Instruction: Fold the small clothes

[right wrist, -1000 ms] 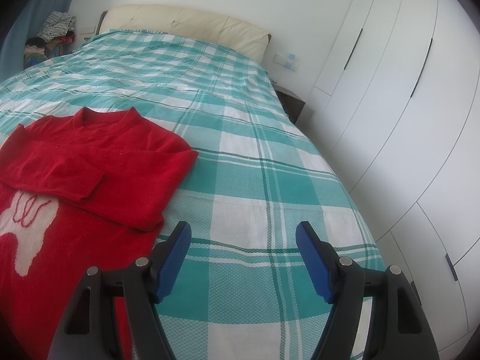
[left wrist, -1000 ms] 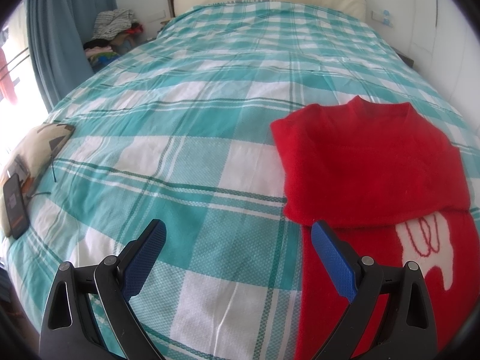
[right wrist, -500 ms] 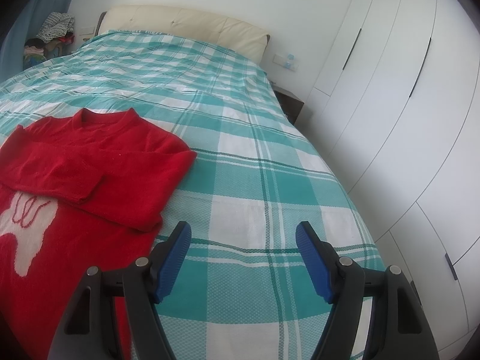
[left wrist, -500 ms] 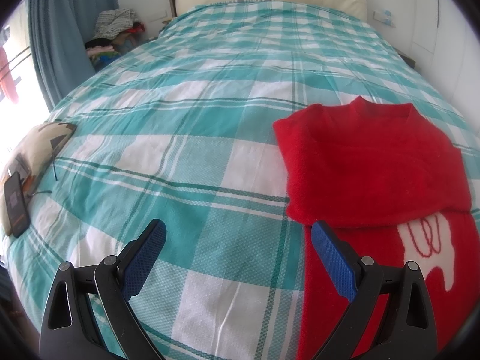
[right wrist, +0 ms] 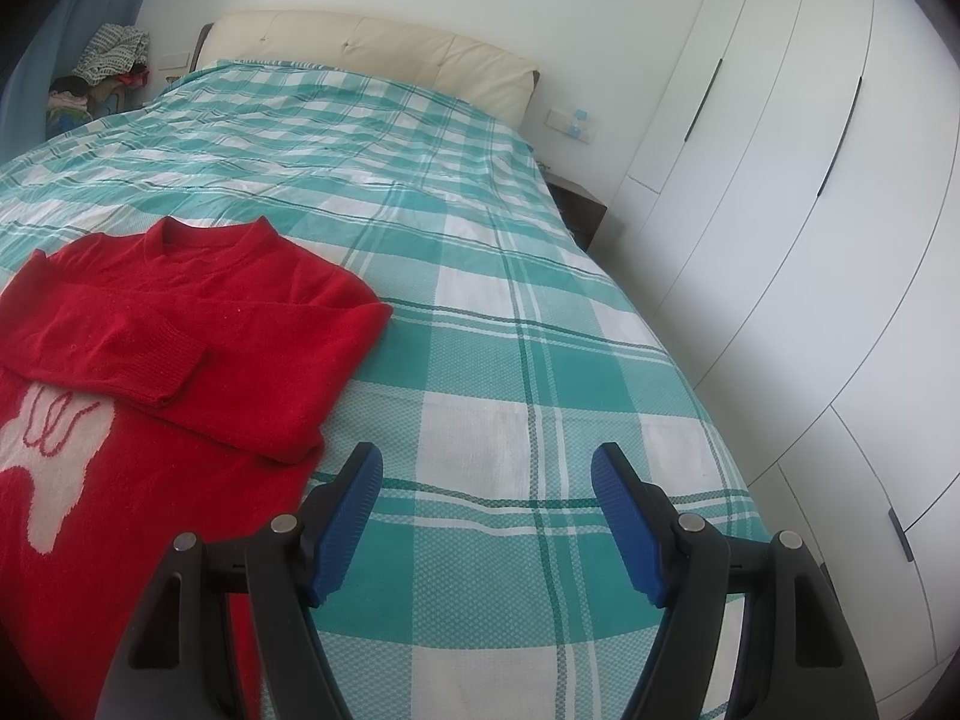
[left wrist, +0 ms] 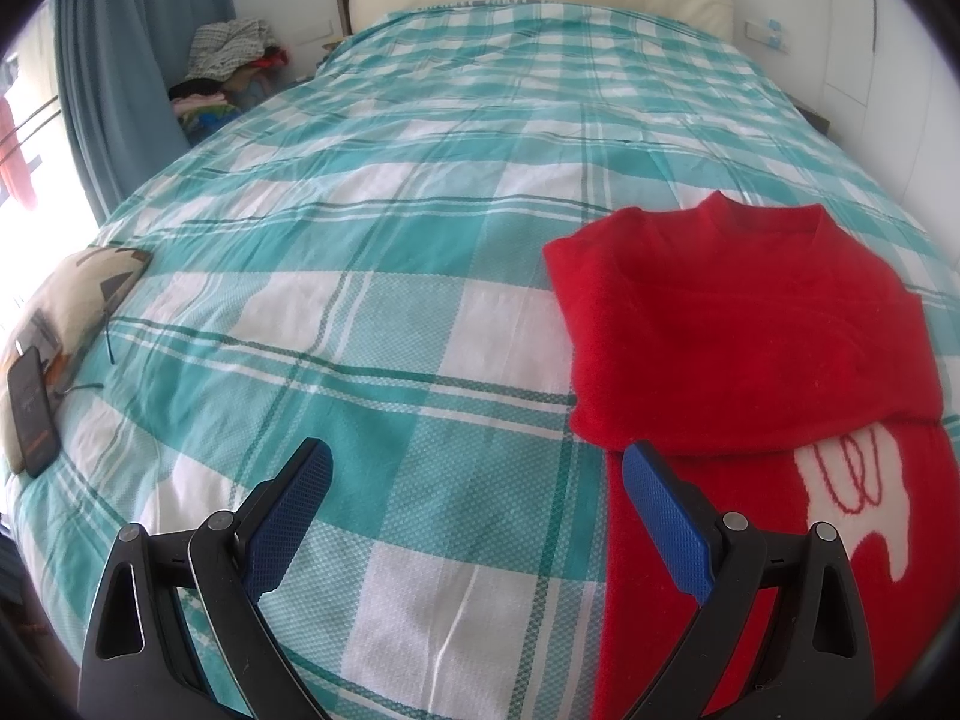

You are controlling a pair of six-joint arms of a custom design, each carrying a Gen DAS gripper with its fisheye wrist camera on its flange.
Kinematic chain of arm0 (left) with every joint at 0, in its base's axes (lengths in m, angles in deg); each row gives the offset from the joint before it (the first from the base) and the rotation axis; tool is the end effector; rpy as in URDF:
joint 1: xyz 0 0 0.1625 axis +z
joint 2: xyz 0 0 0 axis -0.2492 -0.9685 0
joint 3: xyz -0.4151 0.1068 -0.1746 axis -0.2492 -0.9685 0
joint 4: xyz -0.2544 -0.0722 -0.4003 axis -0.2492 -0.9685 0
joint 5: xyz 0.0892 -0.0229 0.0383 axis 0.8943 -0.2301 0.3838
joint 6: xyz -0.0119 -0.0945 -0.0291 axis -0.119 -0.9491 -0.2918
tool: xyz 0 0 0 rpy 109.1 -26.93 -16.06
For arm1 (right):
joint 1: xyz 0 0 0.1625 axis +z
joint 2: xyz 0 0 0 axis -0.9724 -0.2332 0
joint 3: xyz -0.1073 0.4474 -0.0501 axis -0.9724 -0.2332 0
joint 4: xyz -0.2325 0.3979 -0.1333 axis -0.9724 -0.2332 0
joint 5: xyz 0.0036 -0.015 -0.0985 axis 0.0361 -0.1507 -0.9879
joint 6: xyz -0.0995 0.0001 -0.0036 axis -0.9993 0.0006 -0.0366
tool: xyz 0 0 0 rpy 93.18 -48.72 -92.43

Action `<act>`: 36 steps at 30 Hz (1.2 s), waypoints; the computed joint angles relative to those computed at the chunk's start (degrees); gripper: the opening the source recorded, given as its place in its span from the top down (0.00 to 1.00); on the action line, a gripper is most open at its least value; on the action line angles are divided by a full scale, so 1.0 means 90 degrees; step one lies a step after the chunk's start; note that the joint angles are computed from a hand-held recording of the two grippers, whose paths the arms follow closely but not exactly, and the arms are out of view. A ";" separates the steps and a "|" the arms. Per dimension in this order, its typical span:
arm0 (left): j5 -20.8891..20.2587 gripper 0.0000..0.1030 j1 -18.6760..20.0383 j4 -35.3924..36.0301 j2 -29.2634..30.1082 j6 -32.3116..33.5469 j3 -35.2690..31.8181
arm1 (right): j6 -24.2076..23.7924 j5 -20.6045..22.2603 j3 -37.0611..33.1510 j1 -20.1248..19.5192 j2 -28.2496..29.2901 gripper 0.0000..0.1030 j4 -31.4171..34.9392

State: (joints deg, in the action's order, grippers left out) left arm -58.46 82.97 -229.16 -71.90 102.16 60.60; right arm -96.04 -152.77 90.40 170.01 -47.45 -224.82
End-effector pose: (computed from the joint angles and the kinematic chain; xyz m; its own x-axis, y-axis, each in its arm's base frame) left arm -0.0682 -0.7463 0.1785 -0.6547 0.0182 -0.7557 0.4987 0.7616 -0.4137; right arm 0.0980 -0.6523 0.1603 -0.3855 0.2954 0.8741 -0.5836 0.6558 -0.4790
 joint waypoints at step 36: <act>0.0080 0.05 -0.0042 -0.0042 0.0002 0.0101 0.0010 | -0.0022 -0.0039 -0.0051 0.0028 0.0058 0.30 0.0007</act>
